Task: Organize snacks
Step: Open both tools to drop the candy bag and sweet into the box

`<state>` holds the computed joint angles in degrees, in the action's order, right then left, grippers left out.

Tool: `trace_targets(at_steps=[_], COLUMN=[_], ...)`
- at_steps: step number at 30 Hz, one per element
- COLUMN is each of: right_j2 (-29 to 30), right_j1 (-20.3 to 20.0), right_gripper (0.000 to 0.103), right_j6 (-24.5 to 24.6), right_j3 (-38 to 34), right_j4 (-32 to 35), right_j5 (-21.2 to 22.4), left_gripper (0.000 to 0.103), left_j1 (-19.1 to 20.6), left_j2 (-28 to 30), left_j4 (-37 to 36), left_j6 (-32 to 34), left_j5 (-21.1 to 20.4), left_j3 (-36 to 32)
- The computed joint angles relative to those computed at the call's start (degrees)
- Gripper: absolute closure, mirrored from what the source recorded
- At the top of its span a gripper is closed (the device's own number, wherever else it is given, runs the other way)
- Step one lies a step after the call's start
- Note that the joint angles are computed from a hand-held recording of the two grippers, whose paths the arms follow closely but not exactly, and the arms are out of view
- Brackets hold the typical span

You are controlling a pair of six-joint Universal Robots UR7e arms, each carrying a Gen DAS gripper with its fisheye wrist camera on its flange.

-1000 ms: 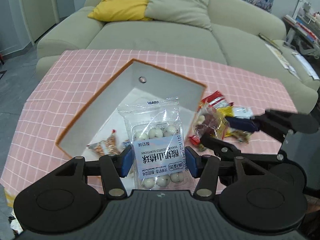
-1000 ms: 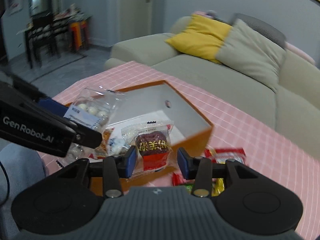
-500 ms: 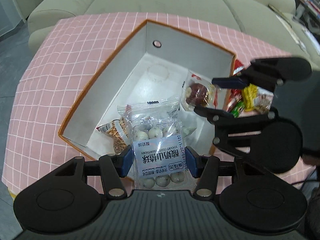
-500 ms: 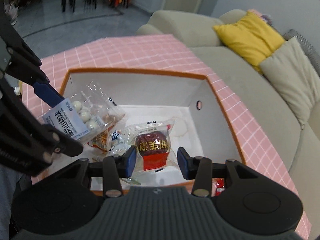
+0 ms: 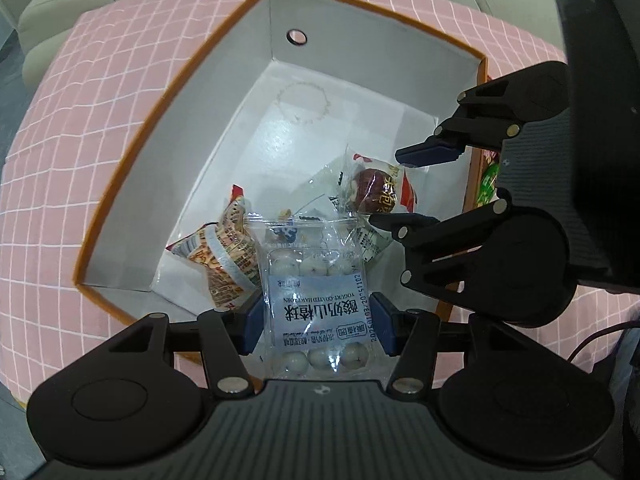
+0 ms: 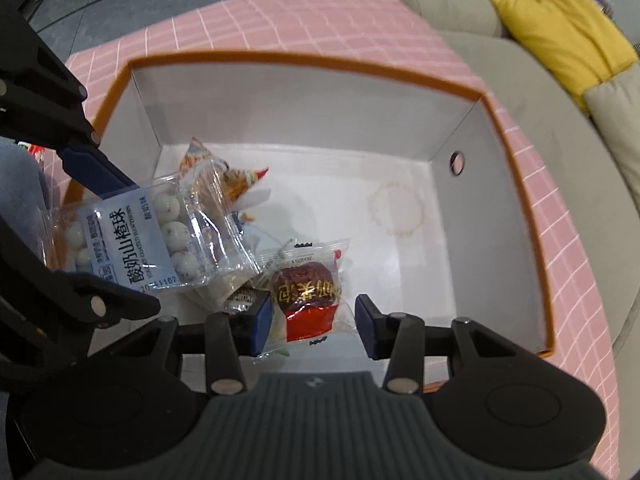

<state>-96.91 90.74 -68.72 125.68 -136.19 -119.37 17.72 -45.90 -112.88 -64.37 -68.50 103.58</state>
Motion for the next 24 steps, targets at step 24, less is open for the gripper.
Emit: trace_targets(at_steps=[24], right_j2=[3.40], right_j1=[-0.98], right_gripper=[0.049], right_j6=[2.76], right_j3=[-0.85], right_j4=[-0.53], right_j5=[-2.86], left_gripper=[0.035], left_j1=[2.12], left_j2=[2.30], left_j4=[-0.68], left_j6=[2.70], left_j5=[-1.51], left_j3=[-1.40])
